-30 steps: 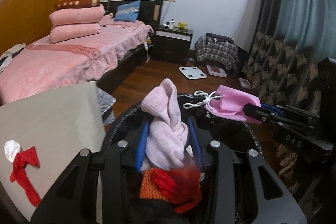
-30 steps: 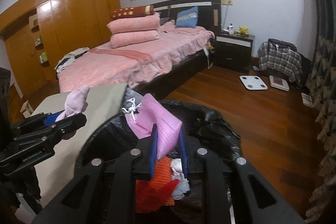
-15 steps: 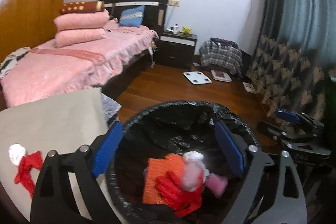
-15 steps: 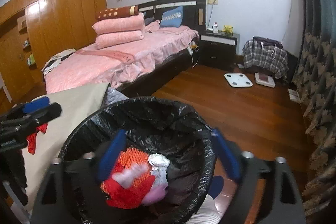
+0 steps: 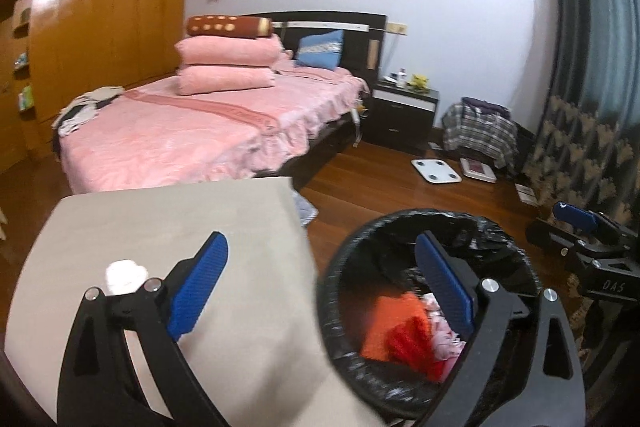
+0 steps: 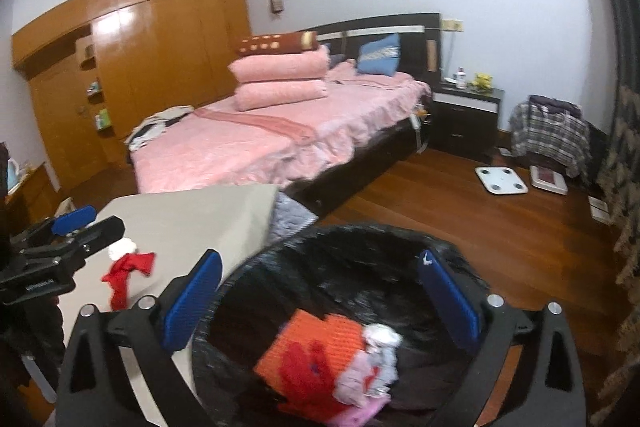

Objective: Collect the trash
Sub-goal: 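Move both tools back toward the red glove and white ball on the table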

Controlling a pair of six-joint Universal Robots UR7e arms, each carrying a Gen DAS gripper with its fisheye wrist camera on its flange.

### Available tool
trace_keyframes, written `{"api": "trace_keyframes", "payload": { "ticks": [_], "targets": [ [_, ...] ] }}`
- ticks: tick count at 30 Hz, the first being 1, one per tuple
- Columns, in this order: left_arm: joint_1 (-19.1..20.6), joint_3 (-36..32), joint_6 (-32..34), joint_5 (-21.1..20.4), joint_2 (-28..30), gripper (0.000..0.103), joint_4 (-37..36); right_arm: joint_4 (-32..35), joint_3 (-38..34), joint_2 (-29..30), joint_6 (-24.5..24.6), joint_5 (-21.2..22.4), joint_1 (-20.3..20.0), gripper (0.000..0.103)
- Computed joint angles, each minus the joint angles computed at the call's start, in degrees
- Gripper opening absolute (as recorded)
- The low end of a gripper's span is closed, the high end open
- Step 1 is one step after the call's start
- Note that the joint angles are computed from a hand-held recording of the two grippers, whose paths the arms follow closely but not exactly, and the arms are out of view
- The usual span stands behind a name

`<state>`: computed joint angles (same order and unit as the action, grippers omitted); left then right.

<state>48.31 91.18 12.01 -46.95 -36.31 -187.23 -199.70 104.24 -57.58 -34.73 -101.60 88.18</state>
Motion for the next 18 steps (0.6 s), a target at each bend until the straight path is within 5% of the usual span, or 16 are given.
{"api": "trace_keyframes", "payload": {
  "ticks": [18],
  "targets": [
    [2.6,7.4,1.9,9.1,-9.6,0.092,-7.3,4.6,-9.4,11.9,-1.7,0.1,7.6,0.097]
  ]
}}
